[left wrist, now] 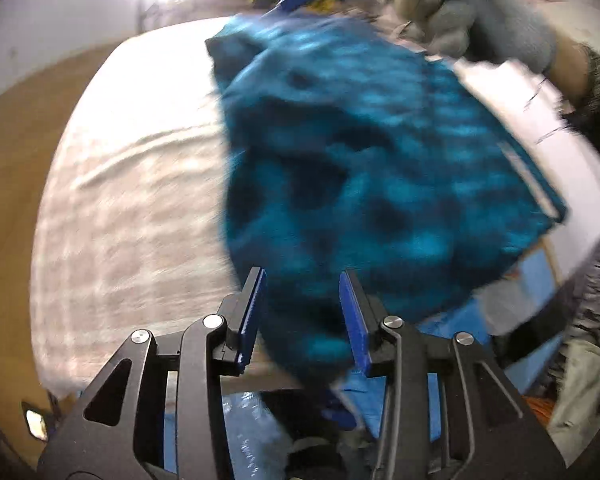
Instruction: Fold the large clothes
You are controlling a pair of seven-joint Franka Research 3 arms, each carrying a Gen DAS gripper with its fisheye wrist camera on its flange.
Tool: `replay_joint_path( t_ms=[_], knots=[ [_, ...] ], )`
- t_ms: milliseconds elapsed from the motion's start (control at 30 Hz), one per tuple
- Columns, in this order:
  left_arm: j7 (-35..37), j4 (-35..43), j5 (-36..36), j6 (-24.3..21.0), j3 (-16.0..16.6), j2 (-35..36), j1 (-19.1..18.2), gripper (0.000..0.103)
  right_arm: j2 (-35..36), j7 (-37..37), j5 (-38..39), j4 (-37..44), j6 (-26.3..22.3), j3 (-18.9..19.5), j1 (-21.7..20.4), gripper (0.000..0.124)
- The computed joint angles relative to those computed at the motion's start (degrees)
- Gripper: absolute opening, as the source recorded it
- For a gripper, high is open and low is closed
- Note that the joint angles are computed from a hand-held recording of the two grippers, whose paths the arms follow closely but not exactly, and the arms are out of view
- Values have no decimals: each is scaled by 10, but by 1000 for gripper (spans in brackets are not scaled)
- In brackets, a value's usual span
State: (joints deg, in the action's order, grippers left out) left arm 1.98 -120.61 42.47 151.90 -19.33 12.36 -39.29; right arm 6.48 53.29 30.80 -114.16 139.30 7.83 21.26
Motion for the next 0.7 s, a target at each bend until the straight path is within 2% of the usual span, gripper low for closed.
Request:
replay_joint_path(
  t_ms=[100, 200, 300, 333, 367, 400, 433, 500, 600, 700],
  knots=[
    [-18, 3, 5, -6, 9, 21, 0, 39, 48, 58, -76, 34, 35, 1, 25, 38],
    [-41, 5, 23, 30, 21, 39, -1, 40, 95, 122, -172, 65, 61, -10, 54, 41],
    [-38, 15, 29, 48, 27, 56, -2, 40, 137, 171, -234, 100, 59, -23, 72, 41],
    [-49, 15, 43, 57, 35, 57, -7, 34, 151, 191, -257, 112, 59, -30, 80, 41],
    [-56, 14, 52, 74, 40, 59, -7, 16, 161, 203, -270, 121, 59, -33, 83, 41],
    [-62, 14, 58, 83, 44, 62, -9, 13, 172, 212, -282, 132, 58, -37, 85, 41],
    [-73, 14, 67, 90, 50, 62, -13, 8, 180, 219, -290, 141, 54, -38, 85, 38],
    [-78, 15, 70, 98, 54, 63, -12, 6, 188, 225, -294, 149, 54, -38, 81, 7],
    [-118, -4, 95, 108, 63, 44, -21, 4, 185, 218, -275, 153, 51, -26, 66, 6],
    [-186, -29, 139, 119, 68, 22, -23, 4, 181, 185, -192, 174, 58, 5, 28, 5]
  ],
)
